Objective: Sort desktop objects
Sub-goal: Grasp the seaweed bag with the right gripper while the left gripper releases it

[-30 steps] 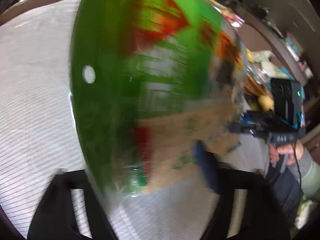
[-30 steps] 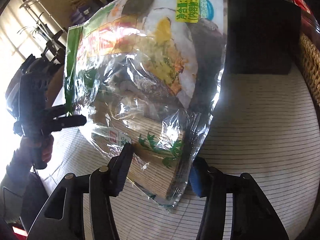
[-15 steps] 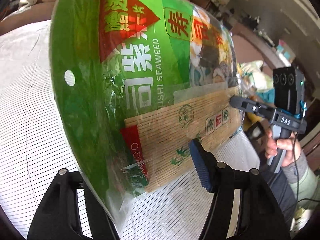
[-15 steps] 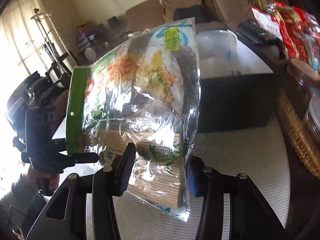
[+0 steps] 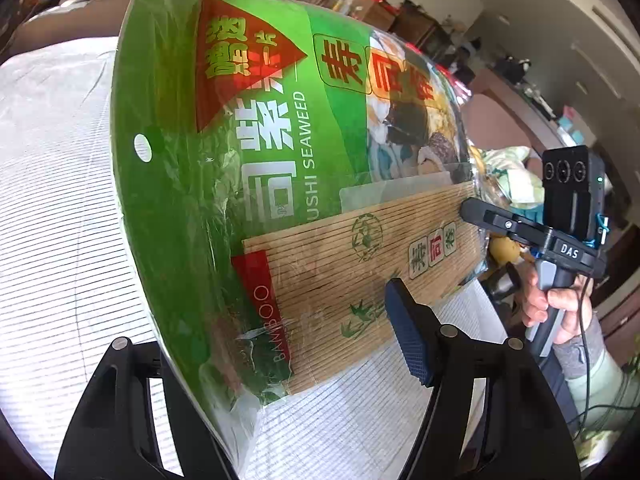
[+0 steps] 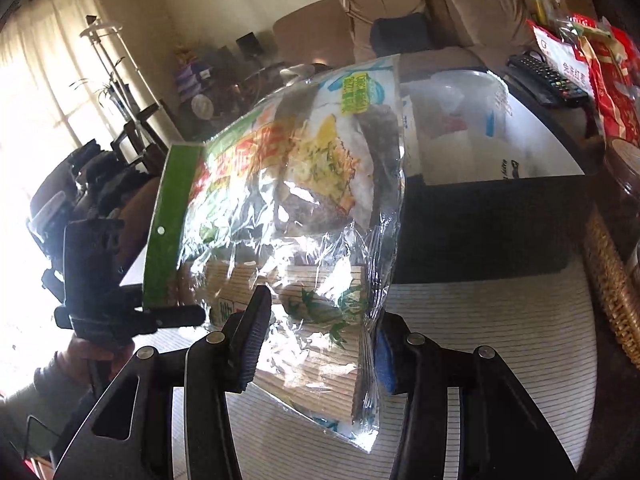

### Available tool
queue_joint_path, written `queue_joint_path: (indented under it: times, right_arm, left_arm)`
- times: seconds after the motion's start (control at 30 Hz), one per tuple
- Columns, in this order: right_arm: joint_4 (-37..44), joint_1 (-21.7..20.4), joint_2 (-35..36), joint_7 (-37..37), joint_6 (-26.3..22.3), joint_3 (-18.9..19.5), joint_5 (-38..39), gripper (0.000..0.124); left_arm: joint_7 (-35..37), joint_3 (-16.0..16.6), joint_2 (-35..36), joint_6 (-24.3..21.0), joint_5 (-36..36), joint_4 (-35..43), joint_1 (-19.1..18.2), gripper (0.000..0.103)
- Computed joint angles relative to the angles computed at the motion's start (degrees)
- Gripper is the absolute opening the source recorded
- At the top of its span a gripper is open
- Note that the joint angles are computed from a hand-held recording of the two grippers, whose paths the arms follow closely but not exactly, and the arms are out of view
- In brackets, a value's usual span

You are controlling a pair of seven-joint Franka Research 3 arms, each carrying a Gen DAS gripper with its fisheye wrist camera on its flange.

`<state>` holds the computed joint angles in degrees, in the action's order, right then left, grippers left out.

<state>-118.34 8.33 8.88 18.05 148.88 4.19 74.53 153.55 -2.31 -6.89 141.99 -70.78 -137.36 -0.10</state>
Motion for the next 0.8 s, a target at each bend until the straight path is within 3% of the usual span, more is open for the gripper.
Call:
queue_joint_path:
  times: [0.17, 0.23, 0.3, 0.33, 0.47, 0.7, 0.8]
  right_arm:
    - [1.3, -0.9, -0.8, -0.1, -3.1, -0.4, 2.2, 0.048]
    - [2.8, -2.0, -0.9, 0.3, -6.7, -1.0, 3.9, 0.048]
    - [6.4, -3.6, 0.3, 2.1, -12.6, -2.0, 4.3, 0.048]
    - [8.2, -3.9, 1.0, 3.1, -13.2, -2.2, 3.3, 0.048]
    - [20.1, -4.8, 6.8, 10.1, -13.1, -2.5, -5.9, 0.048]
    - [47.0, -7.6, 24.8, 29.2, -18.8, -2.4, -23.8, 0.048]
    - [54.6, -7.9, 30.9, 34.7, -21.6, -2.7, -28.1, 0.048]
  left_arm:
    - [-3.0, 0.0, -2.4, -0.5, -0.3, 0.2, -0.3, 0.066]
    - [-4.5, -0.5, -2.6, 1.0, 3.6, 2.1, -0.9, 0.074]
    - [-7.2, -0.4, -1.4, 0.3, 7.4, 5.9, -1.3, 0.074]
    - [-8.3, -0.3, -0.4, -0.5, 7.7, 8.2, -1.6, 0.074]
    - [-14.0, -1.5, 6.7, -2.6, 12.1, 19.6, -1.4, 0.074]
    - [-32.8, -5.4, 23.8, -10.1, 28.8, 40.8, 0.1, 0.074]
    - [-38.1, -6.8, 29.1, -13.4, 34.0, 46.9, 0.3, 0.074]
